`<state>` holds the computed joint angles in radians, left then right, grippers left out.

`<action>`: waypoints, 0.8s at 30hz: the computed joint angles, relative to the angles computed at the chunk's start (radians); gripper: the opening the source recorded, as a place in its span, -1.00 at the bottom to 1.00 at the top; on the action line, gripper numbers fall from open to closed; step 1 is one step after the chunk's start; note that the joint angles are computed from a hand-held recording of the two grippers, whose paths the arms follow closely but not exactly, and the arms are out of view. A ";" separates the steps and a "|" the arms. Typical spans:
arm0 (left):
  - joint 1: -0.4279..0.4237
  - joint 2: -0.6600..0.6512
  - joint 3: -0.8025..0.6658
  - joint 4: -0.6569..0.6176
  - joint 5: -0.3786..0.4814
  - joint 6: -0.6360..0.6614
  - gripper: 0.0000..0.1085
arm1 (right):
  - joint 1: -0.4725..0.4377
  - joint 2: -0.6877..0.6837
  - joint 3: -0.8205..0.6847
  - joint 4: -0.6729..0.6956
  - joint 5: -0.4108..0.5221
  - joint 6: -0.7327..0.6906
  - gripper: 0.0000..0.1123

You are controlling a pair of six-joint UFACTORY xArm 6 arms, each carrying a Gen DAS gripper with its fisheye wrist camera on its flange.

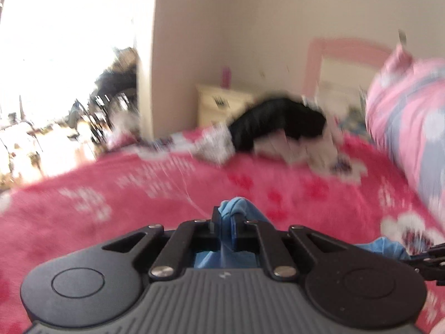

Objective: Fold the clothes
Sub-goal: 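Lift the T-shirt high with both grippers and shake it open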

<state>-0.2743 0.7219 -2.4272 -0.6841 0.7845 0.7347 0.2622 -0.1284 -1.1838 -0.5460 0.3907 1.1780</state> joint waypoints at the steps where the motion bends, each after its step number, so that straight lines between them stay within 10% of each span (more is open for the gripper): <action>1: 0.002 -0.047 0.055 -0.026 -0.042 0.017 -0.88 | 0.017 0.011 -0.048 -0.080 0.036 0.013 -0.89; 24: 0.004 -0.498 0.077 -0.291 -0.393 0.192 -0.88 | 0.286 0.055 -0.721 -0.952 0.294 -0.244 -0.90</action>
